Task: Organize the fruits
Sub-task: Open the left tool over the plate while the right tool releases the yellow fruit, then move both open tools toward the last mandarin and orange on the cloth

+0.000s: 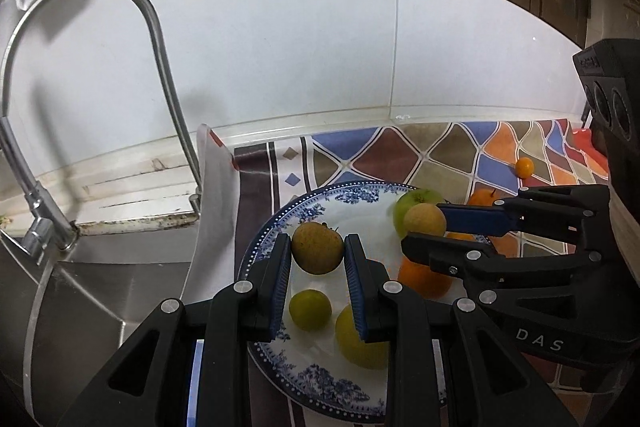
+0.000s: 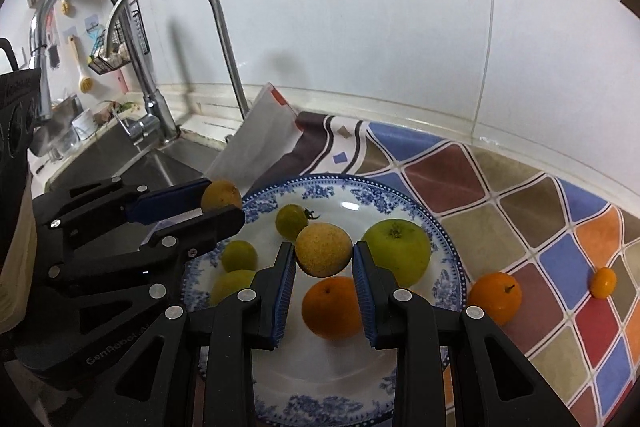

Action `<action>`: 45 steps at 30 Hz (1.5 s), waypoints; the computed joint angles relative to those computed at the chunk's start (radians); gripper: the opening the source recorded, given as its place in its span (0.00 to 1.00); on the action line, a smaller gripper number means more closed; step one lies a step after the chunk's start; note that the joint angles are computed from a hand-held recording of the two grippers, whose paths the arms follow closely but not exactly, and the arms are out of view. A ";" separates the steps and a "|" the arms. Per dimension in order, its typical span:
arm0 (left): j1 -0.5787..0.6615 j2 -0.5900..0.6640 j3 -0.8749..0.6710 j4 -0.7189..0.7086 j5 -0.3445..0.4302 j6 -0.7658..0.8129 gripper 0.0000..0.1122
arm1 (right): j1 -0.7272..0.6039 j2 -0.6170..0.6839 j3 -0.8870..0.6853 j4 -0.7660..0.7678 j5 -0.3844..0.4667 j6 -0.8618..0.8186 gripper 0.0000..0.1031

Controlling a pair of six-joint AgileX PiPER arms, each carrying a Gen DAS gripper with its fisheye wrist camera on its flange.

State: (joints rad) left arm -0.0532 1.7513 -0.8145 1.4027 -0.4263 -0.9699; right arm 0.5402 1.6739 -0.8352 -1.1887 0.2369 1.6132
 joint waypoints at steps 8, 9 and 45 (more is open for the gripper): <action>-0.014 0.019 -0.018 0.029 0.000 -0.030 0.29 | -0.024 0.007 0.014 -0.017 -0.021 0.035 0.31; -0.012 0.016 -0.016 0.033 -0.002 -0.035 0.30 | -0.026 0.006 0.016 -0.015 -0.022 0.037 0.32; -0.172 -0.643 0.376 0.206 0.169 -0.422 0.63 | 0.447 -0.583 0.289 0.120 0.611 0.169 0.53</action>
